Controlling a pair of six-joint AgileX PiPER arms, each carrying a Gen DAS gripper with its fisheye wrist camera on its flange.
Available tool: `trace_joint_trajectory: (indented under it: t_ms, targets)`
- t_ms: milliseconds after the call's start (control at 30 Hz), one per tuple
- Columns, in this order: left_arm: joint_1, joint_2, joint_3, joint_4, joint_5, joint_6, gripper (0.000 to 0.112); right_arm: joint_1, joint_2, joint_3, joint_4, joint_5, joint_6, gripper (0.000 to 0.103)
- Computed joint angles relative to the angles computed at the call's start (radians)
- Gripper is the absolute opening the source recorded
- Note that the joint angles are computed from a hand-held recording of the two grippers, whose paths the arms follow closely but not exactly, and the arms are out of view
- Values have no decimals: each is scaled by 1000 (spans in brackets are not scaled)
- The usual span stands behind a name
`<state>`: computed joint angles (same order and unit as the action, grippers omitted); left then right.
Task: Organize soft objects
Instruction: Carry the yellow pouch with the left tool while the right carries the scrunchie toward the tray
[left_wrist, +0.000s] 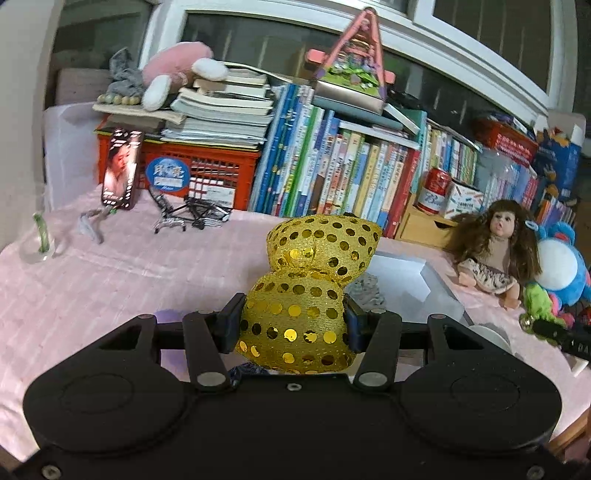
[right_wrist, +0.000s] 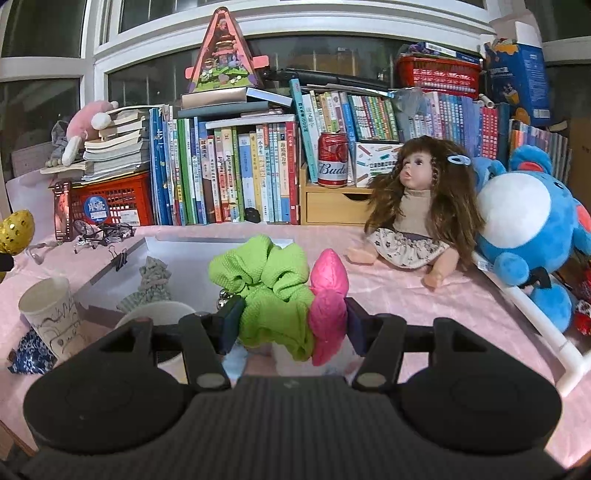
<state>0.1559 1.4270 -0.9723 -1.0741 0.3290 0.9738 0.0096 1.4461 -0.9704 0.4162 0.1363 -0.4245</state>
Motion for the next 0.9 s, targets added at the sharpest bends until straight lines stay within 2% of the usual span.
trace_joint_trajectory:
  t_ms: [200,300,400,600,733,900]
  targets:
    - [-82,57,-138,335,3,-310,50,0,76,-138,6,91,6,61]
    - [-118,106,-236,530,40,-495,50,-1,121,-221,-1,152,18,61]
    - [-144,159,-337,652,97,-617,50,-9,172,-310,2,212,28,61]
    - [-199,281,-548,788,225,-762,50,-27,290,-515,-2,363,87,61]
    - [-218,396,-733,820,359,-842,50,-38,402,-698,1,506,143,61]
    - [-242,550,-976,869,528,-920,50,-26,545,-918,-57,643,223,61]
